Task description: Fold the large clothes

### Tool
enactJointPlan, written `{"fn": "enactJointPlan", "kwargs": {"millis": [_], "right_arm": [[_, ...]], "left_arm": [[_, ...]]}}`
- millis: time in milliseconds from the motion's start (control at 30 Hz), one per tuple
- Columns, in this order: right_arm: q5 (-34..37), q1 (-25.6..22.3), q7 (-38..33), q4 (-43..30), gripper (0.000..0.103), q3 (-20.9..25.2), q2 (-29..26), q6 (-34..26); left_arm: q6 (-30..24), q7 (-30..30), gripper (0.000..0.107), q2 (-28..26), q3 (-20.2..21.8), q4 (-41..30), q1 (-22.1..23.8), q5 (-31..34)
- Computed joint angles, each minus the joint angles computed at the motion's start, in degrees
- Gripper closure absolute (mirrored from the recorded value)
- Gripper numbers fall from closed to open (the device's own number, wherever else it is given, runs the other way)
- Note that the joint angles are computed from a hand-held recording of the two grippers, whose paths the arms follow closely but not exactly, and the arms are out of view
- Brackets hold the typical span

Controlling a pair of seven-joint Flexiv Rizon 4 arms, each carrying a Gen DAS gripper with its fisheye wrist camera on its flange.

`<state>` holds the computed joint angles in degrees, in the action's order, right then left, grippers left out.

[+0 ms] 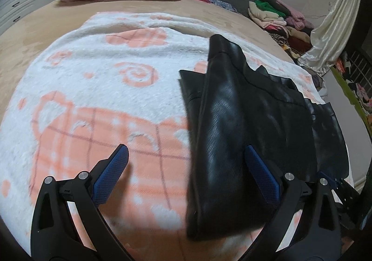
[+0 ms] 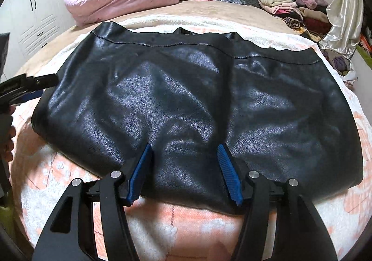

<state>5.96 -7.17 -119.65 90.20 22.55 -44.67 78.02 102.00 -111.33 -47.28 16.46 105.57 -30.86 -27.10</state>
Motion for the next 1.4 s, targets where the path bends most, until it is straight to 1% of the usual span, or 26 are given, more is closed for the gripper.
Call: {"fn": "enactJointPlan", "kwargs": {"millis": [100,200,233,300,367,400,467,533,600,700,767,867,900,933,1033,1167,1267,1300,1400], "right_arm": [[0.40,-0.98,-0.81,-0.59,0.045,1.03,0.42,-1.36],[2.62,-2.66,-2.37,-3.12,0.046,3.52,0.38,-3.17],[2.93,-2.03,-2.10,-4.33,0.046,2.98,0.22,-3.58],[2.42,0.72,-0.31,-7.09,0.047,0.17,-0.40,-4.01],[1.62,2.93,1.68,-11.13,0.047,-1.83,-1.90,-6.00],[1.20,4.06,2.97,-13.08,0.049,-3.01,-2.70,-7.05],[0.19,6.62,6.77,-18.60,0.051,-5.61,-5.20,-10.50],[-0.39,8.11,9.33,-22.51,0.051,-7.13,-7.22,-13.05],[-1.97,10.29,13.06,-27.79,0.051,-9.71,-10.12,-17.28],[-2.99,11.32,16.01,-35.48,0.048,-10.75,-14.74,-26.09],[-2.24,11.37,16.03,-37.33,0.047,-10.76,-16.25,-27.06],[-1.57,11.29,14.72,-36.47,0.048,-10.85,-15.51,-26.25],[-1.01,10.83,13.23,-34.80,0.050,-10.37,-14.44,-24.61],[-0.12,10.12,11.61,-32.10,0.051,-9.69,-12.71,-22.22],[4.27,6.46,5.25,-24.16,0.052,-5.07,-7.58,-17.40],[8.03,3.32,-2.02,-14.66,0.052,-1.52,-1.97,-13.53],[8.97,3.35,-3.34,-10.75,0.051,-1.82,0.17,-13.35],[8.46,4.28,-2.45,-9.45,0.050,-3.13,0.49,-13.64],[8.37,5.13,-1.69,-8.99,0.049,-3.97,-0.77,-12.29]], "left_arm": [[-1.27,1.23,0.013,-0.48,-2.28,-1.81,2.79,1.52],[-2.32,1.76,0.013,-0.85,-3.70,-3.07,4.77,2.97],[-2.46,1.97,0.013,-0.92,-4.25,-3.37,5.44,3.52],[-2.17,2.14,0.013,-0.86,-5.35,-3.48,6.62,4.46],[-1.76,2.47,0.013,-0.81,-6.66,-3.43,7.90,5.30],[-1.50,2.62,0.013,-0.78,-7.45,-3.38,8.65,5.64],[-0.83,3.00,0.013,-0.67,-9.17,-3.14,10.22,6.31],[-0.36,3.46,0.013,-0.59,-10.36,-2.99,11.40,6.79],[-0.25,3.82,0.013,-0.64,-10.78,-3.09,11.84,6.88],[-0.05,4.24,0.013,-0.86,-11.33,-3.41,12.38,6.92],[0.02,4.44,0.013,-0.99,-11.76,-3.66,12.80,6.88],[-0.37,4.62,0.013,-1.20,-11.91,-4.14,12.98,6.64],[-0.44,4.63,0.013,-1.22,-12.09,-4.23,13.16,6.62],[-0.42,4.66,0.013,-1.22,-12.23,-4.21,13.32,6.65],[-0.51,4.81,0.013,-1.31,-12.69,-4.43,13.75,6.79],[-0.46,4.85,0.013,-1.41,-13.77,-4.49,14.70,7.01],[-0.46,4.93,0.013,-1.44,-13.56,-4.48,14.59,7.10],[-0.49,4.95,0.013,-1.46,-13.55,-4.53,14.59,7.10],[-0.60,5.21,0.013,-1.35,-14.45,-4.51,15.41,7.46]]}}
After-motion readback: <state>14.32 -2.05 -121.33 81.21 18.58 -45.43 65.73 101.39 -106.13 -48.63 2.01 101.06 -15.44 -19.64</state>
